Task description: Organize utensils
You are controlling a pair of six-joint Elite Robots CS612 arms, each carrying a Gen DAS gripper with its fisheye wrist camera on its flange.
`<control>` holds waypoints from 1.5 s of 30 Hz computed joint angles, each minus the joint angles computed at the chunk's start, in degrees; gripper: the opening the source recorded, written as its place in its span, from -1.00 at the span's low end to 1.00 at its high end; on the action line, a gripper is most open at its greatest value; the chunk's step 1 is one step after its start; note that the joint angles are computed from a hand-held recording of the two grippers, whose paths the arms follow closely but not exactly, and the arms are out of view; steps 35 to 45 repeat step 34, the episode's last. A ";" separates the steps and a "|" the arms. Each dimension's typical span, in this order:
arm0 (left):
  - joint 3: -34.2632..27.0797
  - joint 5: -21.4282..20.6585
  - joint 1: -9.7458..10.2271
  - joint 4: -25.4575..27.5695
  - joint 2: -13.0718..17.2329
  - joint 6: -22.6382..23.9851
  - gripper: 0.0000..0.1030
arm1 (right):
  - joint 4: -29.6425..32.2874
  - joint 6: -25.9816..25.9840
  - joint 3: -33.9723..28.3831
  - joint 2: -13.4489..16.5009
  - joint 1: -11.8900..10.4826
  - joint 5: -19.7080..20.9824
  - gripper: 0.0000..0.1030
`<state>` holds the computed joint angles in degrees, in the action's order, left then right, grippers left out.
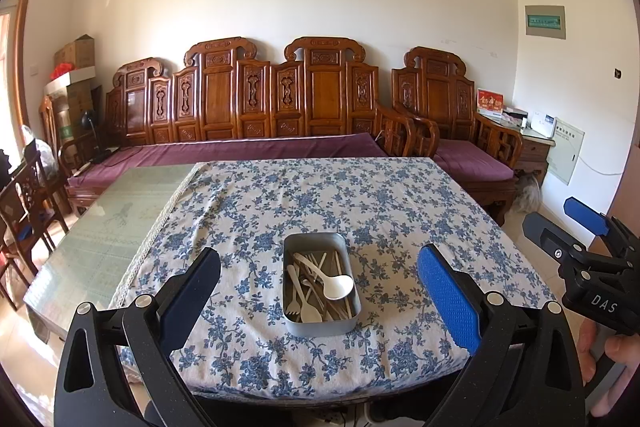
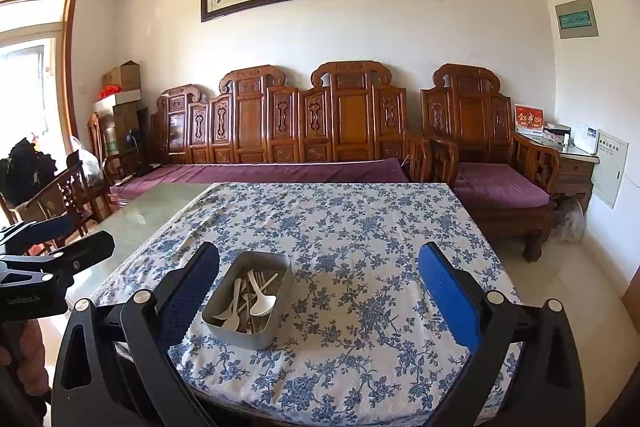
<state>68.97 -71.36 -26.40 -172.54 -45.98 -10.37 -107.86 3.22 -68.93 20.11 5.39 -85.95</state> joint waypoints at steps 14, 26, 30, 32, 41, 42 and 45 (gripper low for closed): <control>-0.10 0.00 0.04 -0.31 0.06 0.14 0.85 | -0.17 0.10 0.20 -0.19 0.07 0.07 0.95; 0.21 -0.13 -0.01 -1.02 -0.12 0.28 0.85 | -0.23 0.13 0.13 -0.14 0.06 0.13 0.95; 0.24 -0.21 -0.07 -1.22 -0.17 0.25 0.85 | -0.23 0.12 0.09 -0.11 0.06 0.09 0.95; 0.21 -0.23 -0.08 -1.25 -0.17 0.17 0.85 | -0.18 0.14 0.07 -0.11 0.06 0.10 0.95; 0.20 -0.14 -0.09 -1.26 -0.16 0.29 0.85 | -0.23 0.19 0.04 -0.08 0.03 0.18 0.95; 0.20 -0.14 -0.09 -1.26 -0.16 0.29 0.85 | -0.23 0.19 0.04 -0.08 0.03 0.18 0.95; 0.20 -0.14 -0.09 -1.26 -0.16 0.29 0.85 | -0.23 0.19 0.04 -0.08 0.03 0.18 0.95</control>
